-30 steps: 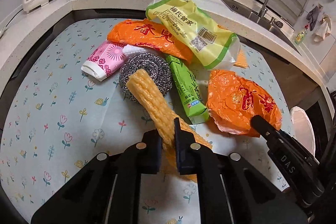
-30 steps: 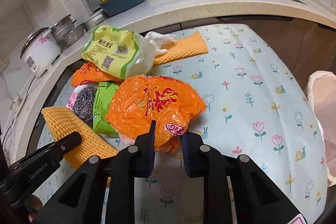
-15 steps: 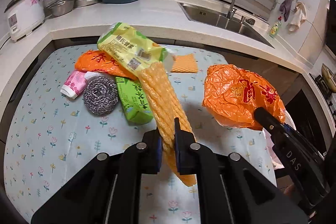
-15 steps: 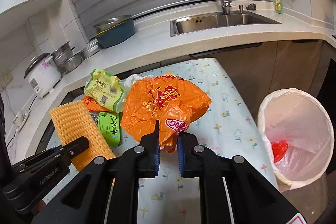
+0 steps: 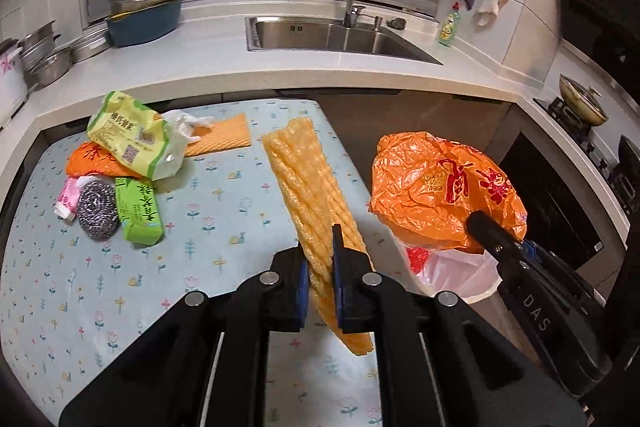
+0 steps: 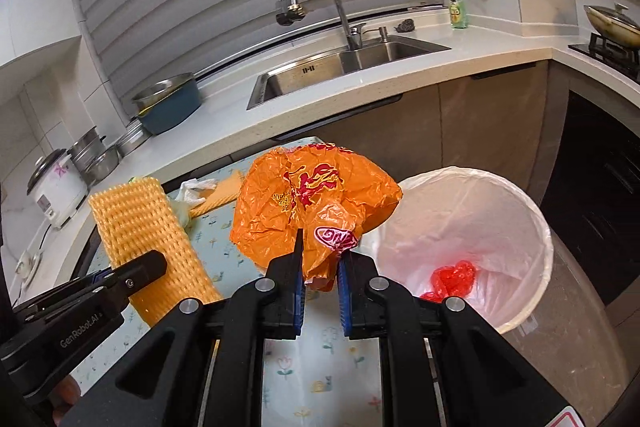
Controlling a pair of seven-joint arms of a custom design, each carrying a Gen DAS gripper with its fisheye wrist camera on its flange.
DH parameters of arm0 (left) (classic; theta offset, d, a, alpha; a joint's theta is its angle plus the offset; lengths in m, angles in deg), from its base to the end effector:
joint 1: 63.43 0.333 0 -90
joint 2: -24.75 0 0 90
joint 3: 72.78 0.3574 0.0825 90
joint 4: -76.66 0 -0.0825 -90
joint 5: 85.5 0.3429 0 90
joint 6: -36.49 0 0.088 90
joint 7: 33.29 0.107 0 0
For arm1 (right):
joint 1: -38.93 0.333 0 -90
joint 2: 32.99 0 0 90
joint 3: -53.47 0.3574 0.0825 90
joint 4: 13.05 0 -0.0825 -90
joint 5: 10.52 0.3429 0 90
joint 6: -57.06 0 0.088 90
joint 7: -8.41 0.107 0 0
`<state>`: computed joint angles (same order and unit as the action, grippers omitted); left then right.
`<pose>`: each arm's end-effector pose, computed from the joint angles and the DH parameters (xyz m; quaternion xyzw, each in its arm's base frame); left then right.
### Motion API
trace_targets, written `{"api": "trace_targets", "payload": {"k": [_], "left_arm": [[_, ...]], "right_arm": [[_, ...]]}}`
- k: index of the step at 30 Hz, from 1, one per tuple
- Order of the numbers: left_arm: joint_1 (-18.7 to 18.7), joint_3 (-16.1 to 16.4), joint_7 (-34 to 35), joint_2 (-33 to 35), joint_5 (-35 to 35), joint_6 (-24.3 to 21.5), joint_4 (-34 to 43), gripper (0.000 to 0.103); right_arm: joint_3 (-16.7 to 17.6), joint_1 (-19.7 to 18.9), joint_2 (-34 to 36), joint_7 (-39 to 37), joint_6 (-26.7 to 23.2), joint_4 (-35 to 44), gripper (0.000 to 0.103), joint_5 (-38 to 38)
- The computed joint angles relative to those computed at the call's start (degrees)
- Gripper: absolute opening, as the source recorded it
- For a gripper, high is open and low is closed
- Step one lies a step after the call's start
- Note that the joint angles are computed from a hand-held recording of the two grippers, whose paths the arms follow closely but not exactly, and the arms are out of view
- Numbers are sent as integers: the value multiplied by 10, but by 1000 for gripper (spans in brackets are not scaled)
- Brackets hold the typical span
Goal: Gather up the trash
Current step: 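Carry both items over the bin and open the left tool to drop the mesh sleeve, then open the right tool to drop the orange printed bag into the bin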
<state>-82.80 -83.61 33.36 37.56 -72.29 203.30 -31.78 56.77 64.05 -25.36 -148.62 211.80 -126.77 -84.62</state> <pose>0.5451 -0.3199 0.5452 -0.5463 0.7406 -0.3532 0.1685 0.4993 0.3055 0.5068 -0.4829 0.7440 -0.2603 0.3816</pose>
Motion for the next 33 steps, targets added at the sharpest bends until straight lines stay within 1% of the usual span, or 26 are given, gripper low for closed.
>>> {"api": "trace_targets", "payload": {"k": [1, 4, 6, 10, 14, 15, 18, 21, 23, 25, 26, 27, 30, 33], "left_arm": [[-3, -6, 5, 4, -3, -3, 7, 9], [-8, -25, 30, 19, -20, -11, 29, 9], [-14, -35, 48, 29, -30, -15, 44, 9], [-16, -67, 105, 60, -75, -34, 85, 9], [-31, -73, 138, 85, -98, -49, 120, 9], [-30, -80, 152, 93, -108, -53, 129, 9], [-37, -84, 174, 112, -125, -68, 155, 10], [-47, -81, 186, 132, -134, -88, 184, 10], [-56, -73, 182, 141, -134, -87, 194, 11], [-56, -74, 187, 147, -139, -87, 200, 12], [-58, -71, 186, 149, -140, -88, 203, 16], [-58, -71, 185, 152, -142, -89, 205, 22], [-66, -59, 176, 153, -134, -83, 206, 31], [-71, -46, 161, 148, -122, -73, 197, 35]], "right_arm": [[0, 0, 0, 0, 0, 0, 13, 0], [-3, -9, -32, 29, -7, -40, 13, -13], [1, -20, -50, 43, -13, -63, 13, -19], [9, -44, -86, 65, -21, -108, 13, -25], [16, -68, -111, 80, -26, -142, 13, -27], [17, -73, -116, 84, -25, -149, 13, -28], [21, -87, -129, 96, -24, -168, 13, -31], [23, -98, -134, 103, -21, -177, 13, -33], [24, -103, -135, 107, -18, -182, 13, -34], [24, -107, -134, 108, -15, -184, 13, -34], [24, -109, -132, 108, -13, -184, 13, -35], [24, -109, -131, 107, -12, -183, 13, -34], [24, -111, -126, 103, -8, -180, 13, -32], [22, -111, -119, 99, -4, -174, 13, -33]]}}
